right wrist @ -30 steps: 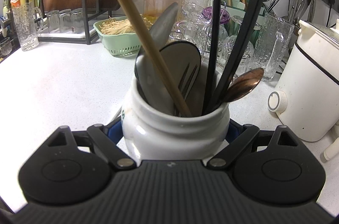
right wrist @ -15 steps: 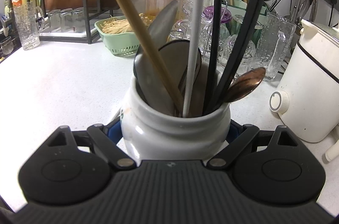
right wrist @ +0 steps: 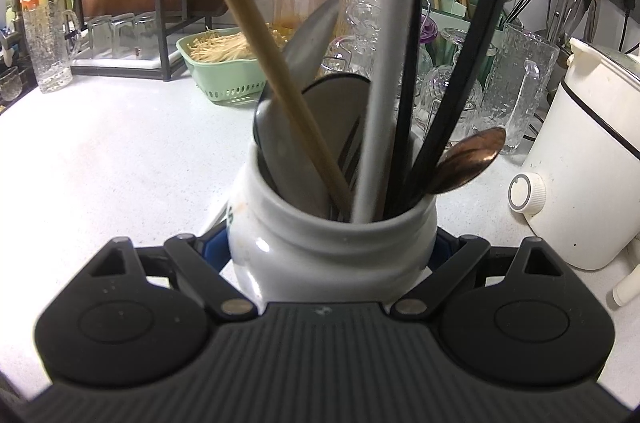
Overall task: Organize utensils
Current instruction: 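Lower the white chopstick into the white jar and open the left tool, then move the left tool back over the other white chopstick on the counter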
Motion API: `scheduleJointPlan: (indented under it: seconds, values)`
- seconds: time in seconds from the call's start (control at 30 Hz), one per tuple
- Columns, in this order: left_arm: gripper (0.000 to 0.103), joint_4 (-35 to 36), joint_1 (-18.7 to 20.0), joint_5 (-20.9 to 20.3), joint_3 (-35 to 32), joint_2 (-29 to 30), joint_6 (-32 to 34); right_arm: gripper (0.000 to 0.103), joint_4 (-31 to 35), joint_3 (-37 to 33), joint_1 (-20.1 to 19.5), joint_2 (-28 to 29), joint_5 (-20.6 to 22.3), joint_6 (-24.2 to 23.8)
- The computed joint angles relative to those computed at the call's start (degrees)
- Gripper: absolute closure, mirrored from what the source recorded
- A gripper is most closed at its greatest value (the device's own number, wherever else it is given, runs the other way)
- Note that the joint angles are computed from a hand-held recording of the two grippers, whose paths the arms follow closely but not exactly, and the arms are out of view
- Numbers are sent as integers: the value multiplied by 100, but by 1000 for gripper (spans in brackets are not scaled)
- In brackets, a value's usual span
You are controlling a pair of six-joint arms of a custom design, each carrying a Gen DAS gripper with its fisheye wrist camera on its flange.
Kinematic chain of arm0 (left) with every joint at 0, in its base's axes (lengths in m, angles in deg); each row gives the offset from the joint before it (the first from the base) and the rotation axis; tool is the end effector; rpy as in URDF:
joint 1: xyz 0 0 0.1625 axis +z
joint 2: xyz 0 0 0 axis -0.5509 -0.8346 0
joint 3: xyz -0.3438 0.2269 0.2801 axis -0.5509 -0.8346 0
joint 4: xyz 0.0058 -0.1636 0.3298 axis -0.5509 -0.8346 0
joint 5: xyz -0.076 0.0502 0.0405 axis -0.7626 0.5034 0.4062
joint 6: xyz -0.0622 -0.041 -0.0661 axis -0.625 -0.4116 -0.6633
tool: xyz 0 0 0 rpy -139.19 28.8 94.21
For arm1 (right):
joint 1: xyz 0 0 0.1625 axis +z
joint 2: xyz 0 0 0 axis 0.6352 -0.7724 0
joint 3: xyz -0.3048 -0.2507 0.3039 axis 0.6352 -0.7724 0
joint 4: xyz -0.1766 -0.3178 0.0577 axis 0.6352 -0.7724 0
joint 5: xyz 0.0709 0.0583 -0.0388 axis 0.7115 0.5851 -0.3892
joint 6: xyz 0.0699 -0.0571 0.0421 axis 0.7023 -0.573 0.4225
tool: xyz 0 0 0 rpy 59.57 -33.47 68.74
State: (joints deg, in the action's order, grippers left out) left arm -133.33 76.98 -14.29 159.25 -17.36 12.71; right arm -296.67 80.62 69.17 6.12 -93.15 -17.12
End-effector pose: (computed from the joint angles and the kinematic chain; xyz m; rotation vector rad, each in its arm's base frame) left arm -0.3871 -0.6189 0.2945 0.8894 2.5778 -0.6372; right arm 0.2796 -0.5709 0.1157 0.9195 -2.0939 0.9611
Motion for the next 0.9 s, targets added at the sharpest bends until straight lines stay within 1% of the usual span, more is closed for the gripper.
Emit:
scheduleJointPlan:
  seconds: [0.1,0.17,0.23,0.37,0.53,0.57,0.63,0.77,0.8,0.83,0.9]
  values:
    - [96,314,39,-25,-142,48,-105,9,-1,0,-2,0,4,-5]
    - [96,560,87,-113,-249,72,-239,9,7,-5,-1,-1,2,-7]
    - [96,633,108,-70,-256,91,-273,9,2,0,-3,-1,6,-6]
    - [96,579,128,-44,-209,85,-268,9,8,1,-6,-4,8,0]
    - [95,294,120,21,-88,14,-219,10,7,0,-16,-8,18,8]
    - [93,244,121,28,-64,-8,-233,10,14,-3,-15,-10,17,7]
    - [81,183,106,78,-31,-61,-242,9,14,-3,-15,-10,17,2]
    - [80,-98,36,241,115,-193,-206,9,32,-5,-16,-18,15,-7]
    - [76,-177,18,297,155,-228,-227,9,37,-6,-17,-21,17,-13]
    - [71,-252,-4,343,188,-264,-231,9,47,-9,-18,-25,18,-15]
    - [65,-477,-42,454,290,-339,-204,9,34,-5,-20,-23,20,-12]
